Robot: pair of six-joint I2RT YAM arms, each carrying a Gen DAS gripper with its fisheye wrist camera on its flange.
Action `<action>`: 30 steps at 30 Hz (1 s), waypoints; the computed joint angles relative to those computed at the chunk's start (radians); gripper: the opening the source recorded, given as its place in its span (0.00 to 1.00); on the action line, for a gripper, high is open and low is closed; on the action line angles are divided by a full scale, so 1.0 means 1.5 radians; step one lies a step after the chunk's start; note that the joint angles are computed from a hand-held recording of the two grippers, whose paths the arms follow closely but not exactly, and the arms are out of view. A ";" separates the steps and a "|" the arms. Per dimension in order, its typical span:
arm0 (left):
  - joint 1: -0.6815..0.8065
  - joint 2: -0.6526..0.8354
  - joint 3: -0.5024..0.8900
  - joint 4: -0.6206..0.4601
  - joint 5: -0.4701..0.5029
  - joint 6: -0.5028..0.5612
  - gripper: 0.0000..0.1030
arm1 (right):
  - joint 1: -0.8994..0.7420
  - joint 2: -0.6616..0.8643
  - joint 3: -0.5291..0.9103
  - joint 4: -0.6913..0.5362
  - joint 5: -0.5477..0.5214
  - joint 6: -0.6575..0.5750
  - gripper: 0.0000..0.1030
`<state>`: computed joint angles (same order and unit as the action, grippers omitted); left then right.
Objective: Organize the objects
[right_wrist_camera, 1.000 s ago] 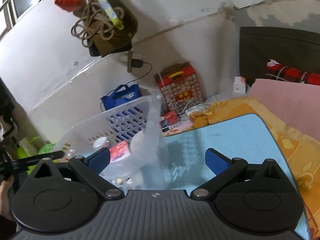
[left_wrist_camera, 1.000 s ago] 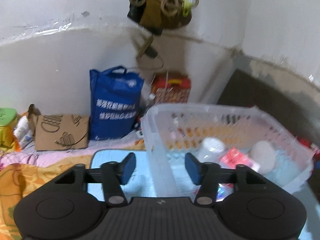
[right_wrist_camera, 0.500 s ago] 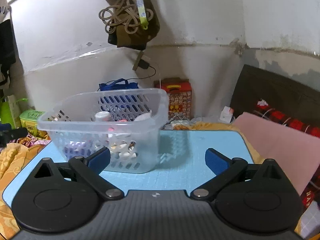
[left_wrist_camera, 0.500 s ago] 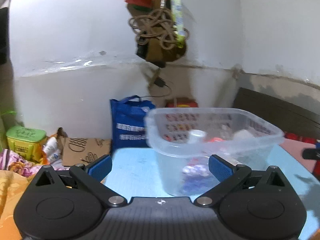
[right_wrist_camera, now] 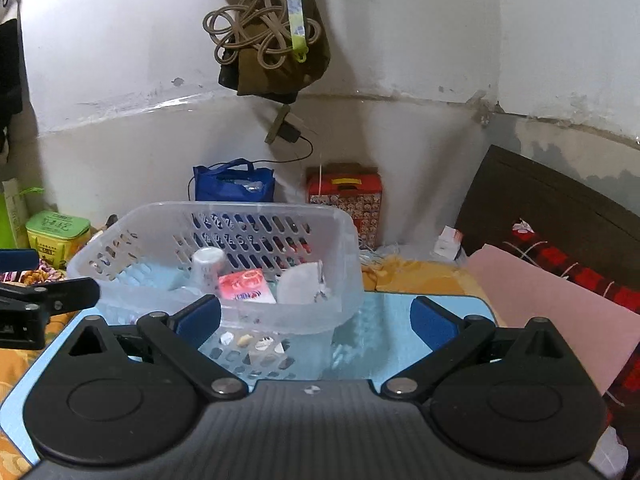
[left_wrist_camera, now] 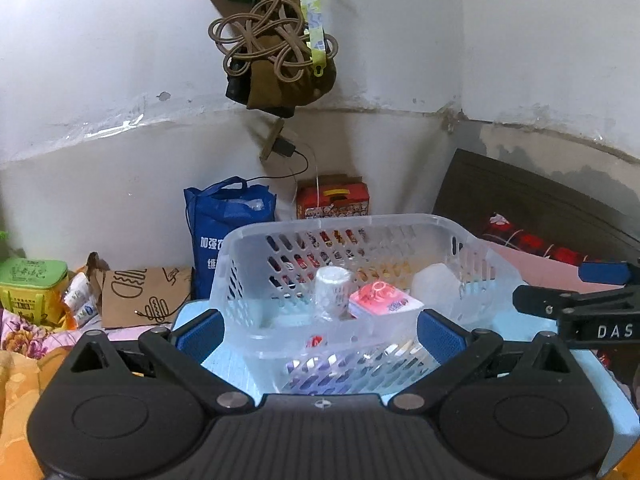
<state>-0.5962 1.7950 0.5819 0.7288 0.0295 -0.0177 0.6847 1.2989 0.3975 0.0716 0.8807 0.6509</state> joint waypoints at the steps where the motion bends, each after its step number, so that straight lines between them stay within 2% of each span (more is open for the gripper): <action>1: -0.005 -0.008 -0.007 0.001 -0.011 0.003 1.00 | 0.000 0.000 0.004 -0.004 -0.002 0.001 1.00; 4: -0.011 -0.018 -0.012 0.003 -0.021 0.010 1.00 | -0.003 -0.018 -0.001 -0.002 -0.021 0.000 1.00; 9: 0.001 -0.022 0.016 -0.055 0.017 -0.010 1.00 | -0.043 -0.050 -0.024 0.025 -0.085 -0.006 1.00; 14: -0.018 -0.012 0.027 -0.057 -0.009 -0.005 1.00 | -0.045 -0.034 -0.009 -0.006 -0.076 0.003 1.00; 30: -0.003 -0.023 0.019 -0.067 0.000 0.002 1.00 | -0.047 0.003 0.015 -0.024 -0.081 0.015 1.00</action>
<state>-0.6005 1.7603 0.6103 0.6290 0.0299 -0.0152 0.6136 1.3040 0.4206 0.0353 0.7587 0.6733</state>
